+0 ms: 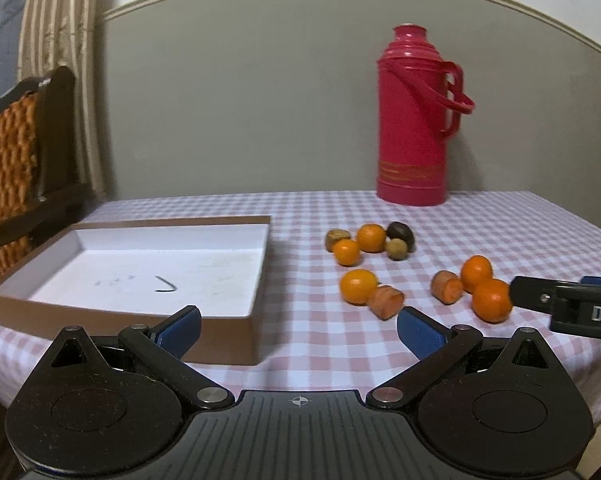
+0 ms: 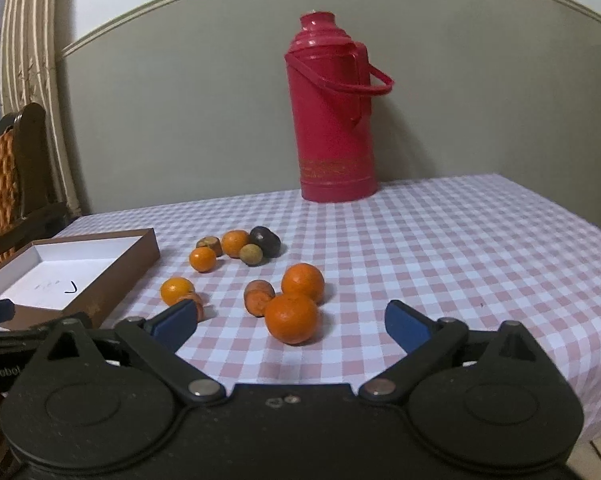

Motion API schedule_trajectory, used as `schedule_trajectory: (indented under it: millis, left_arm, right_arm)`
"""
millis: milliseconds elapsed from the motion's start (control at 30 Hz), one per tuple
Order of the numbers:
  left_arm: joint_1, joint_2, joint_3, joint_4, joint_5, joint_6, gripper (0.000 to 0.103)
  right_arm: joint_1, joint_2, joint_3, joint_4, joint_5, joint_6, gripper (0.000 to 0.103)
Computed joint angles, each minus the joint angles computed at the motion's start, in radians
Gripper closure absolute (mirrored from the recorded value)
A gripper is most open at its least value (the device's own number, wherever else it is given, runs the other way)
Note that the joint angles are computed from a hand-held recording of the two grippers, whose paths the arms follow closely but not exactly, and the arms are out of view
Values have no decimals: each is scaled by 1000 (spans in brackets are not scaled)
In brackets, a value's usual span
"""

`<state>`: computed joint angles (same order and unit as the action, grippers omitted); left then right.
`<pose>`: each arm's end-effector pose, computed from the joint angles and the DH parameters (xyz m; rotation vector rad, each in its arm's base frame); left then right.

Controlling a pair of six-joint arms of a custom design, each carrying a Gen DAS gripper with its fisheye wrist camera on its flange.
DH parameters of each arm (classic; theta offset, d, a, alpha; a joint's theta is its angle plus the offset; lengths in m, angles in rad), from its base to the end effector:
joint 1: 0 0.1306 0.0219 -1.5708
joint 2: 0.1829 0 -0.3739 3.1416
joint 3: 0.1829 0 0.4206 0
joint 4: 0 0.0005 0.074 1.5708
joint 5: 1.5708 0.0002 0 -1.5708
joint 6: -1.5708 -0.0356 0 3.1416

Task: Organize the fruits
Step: 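Close the left gripper on an orange carrot piece while the right gripper grasps a large mandarin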

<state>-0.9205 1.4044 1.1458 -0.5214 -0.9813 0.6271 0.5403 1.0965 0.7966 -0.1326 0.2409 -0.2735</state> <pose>0.3266 -0.3813 0.3308 -0.1435 1.9714 0.1744 0.3603 0.2057 0.3188 -0.1122 1.9980 0.2834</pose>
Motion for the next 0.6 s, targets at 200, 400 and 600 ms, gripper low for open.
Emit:
schedule_trajectory:
  millis: [200,400,600]
  left_arm:
    - [17,38,32,31,46,-40,0]
    - [33,78,65,48,60,-82,0]
    - [59,91,81,54,83,-89,11]
  right_arm:
    - [-22,26,25,-38,-37,-32,30]
    - [-32,53,50,-60,-59,-35,37]
    - [-36,96,89,-84,-66,-16,42]
